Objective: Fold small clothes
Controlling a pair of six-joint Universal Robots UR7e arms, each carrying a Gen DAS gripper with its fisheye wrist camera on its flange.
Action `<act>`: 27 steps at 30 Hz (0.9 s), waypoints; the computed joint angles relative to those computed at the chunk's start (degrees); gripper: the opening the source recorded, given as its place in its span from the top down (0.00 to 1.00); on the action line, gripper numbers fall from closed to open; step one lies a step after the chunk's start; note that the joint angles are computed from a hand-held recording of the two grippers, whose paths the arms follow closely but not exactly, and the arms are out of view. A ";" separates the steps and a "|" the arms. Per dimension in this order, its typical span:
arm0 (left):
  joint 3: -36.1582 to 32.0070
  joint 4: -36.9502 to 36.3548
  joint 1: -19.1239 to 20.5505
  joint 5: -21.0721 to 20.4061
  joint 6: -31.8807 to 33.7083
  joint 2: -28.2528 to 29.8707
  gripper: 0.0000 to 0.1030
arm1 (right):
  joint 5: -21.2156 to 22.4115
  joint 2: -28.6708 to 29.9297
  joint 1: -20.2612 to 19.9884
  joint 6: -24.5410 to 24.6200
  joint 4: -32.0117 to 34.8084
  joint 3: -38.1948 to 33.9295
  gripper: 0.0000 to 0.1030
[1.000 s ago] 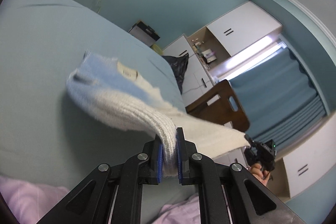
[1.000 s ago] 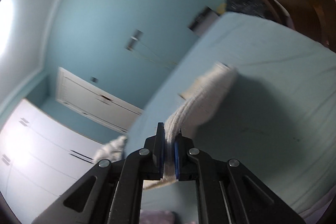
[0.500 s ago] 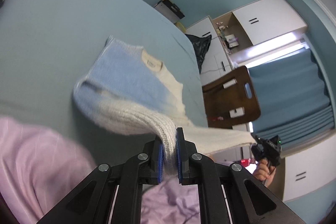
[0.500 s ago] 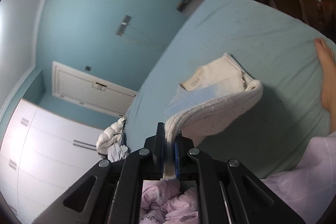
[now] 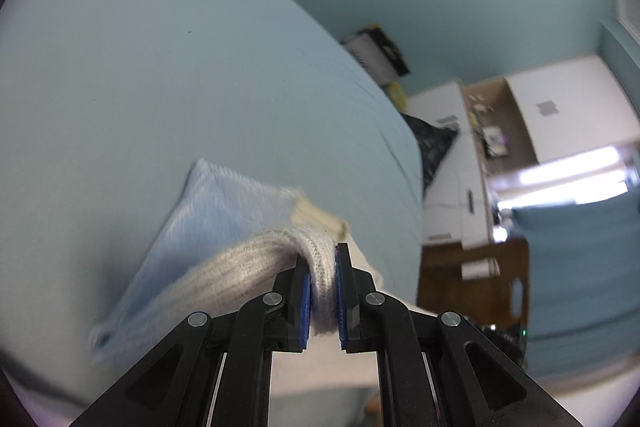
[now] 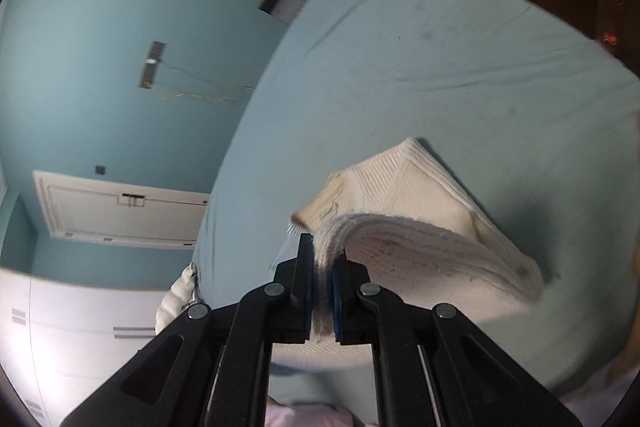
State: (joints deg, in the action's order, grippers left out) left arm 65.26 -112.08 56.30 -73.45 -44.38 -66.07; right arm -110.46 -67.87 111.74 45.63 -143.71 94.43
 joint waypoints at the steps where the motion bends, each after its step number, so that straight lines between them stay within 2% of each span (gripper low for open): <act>1: -1.90 -0.56 1.74 -0.78 -0.58 2.41 0.91 | 0.28 1.09 -0.78 -0.26 0.33 -1.02 0.97; 6: -9.58 0.26 7.58 -0.16 -1.91 12.60 0.91 | 2.16 11.27 -6.45 -2.62 6.79 -13.17 0.97; 9: -11.23 -0.06 10.37 -1.01 -2.78 16.87 0.91 | 4.74 14.55 -9.95 -1.27 8.86 -15.90 0.96; 11: -9.73 -1.54 11.60 -1.11 -4.95 17.96 0.91 | 6.03 15.67 -12.36 1.10 9.84 -15.83 0.96; 13: -7.96 -3.67 12.69 -2.70 -7.45 18.16 0.91 | 9.54 16.09 -15.17 2.83 8.29 -14.32 0.94; 15: -5.89 -6.41 13.82 -5.96 -10.55 17.55 0.90 | 14.37 15.77 -17.88 2.96 5.31 -12.08 0.92; 17: -5.97 -7.00 14.29 -8.97 -11.42 17.14 0.85 | 19.04 14.77 -19.89 3.63 1.18 -9.56 0.77; 18: -6.26 -6.90 14.20 -10.30 -10.72 16.73 0.83 | 19.23 13.18 -20.40 4.27 -2.87 -7.12 0.73; 19: -6.63 -6.70 13.73 -10.34 -9.48 16.15 0.70 | 17.87 12.13 -20.25 4.17 -4.53 -6.04 0.60; 20: -6.60 -7.12 13.23 -9.49 -8.50 15.55 0.41 | 15.55 10.40 -19.74 3.76 -6.06 -4.81 0.39; 21: -6.82 -7.53 12.48 -7.42 -7.36 14.89 0.22 | 14.37 9.23 -19.35 2.90 -7.44 -3.96 0.27; 22: -5.57 -9.43 11.04 -3.40 -6.30 13.24 0.00 | 12.11 7.91 -18.47 1.28 -8.12 -3.41 0.14; 24: -3.59 -12.16 9.24 0.54 -4.28 10.98 0.00 | 4.36 7.39 -15.44 -4.00 -2.28 -5.94 0.13; 27: -3.25 -9.29 8.02 1.43 -2.35 9.64 0.00 | -9.41 11.11 -10.36 -13.39 13.37 -13.75 0.12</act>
State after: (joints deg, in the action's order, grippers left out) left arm 62.01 -121.37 64.32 -72.03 -46.73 -56.42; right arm -119.87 -56.77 101.38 32.25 -130.34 80.67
